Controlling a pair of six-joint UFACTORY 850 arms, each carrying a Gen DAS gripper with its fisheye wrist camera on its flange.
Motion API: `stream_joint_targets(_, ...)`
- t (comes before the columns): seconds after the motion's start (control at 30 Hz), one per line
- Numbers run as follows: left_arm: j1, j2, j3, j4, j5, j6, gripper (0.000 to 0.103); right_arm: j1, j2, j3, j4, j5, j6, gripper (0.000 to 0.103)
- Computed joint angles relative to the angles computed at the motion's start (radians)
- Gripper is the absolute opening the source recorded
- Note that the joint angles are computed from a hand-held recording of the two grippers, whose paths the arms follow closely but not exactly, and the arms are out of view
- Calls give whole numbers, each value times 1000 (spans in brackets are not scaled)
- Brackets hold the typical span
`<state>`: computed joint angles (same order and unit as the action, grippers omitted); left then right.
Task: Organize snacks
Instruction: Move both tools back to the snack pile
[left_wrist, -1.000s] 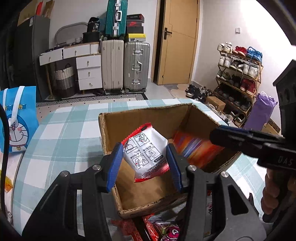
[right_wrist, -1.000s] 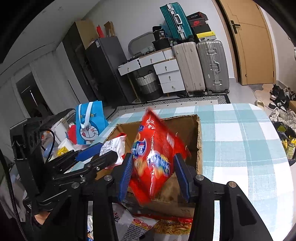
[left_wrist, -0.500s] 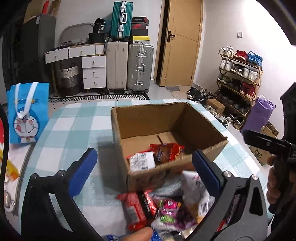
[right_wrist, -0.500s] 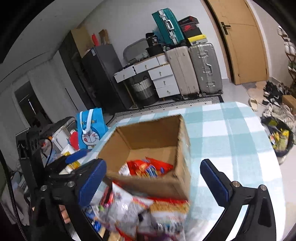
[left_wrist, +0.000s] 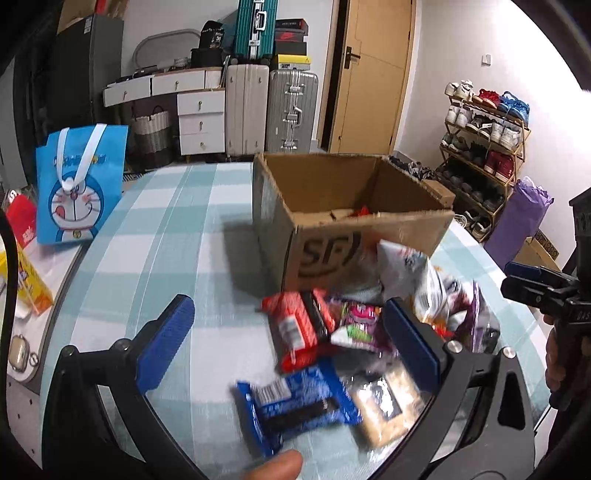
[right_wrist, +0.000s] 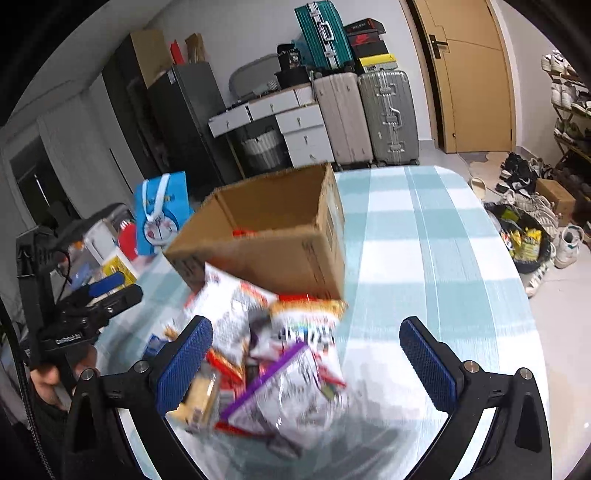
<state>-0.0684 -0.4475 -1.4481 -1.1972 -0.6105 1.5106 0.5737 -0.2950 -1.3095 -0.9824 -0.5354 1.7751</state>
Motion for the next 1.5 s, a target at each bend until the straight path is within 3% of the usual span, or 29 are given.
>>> stream_joint_targets(0.4,7,25,61,90,-5,-33,102,17,-42,-9,194,16,-163,103)
stream_joint_targets(0.83,-8,-12,35,199,-21,-108,102,-32,-43,34,415,179,-300,101)
stream_joint_targets(1.0,-14,-15,37,208,-16,-104,102,-40,-47,40,451,209,-328,85)
stream_joint_targets(1.23,-14,-22,34,221,-16,-109,102,-30,-31,51,338,218,-255,61)
stream_joint_targets(1.37,-14,-24,31,223,-17,-113,102,-32,-26,49,396,216,-316,55)
stream_joint_targets(1.5,-13,-25,29,227,-19,-117,102,-31,-12,64,353,229,-277,52)
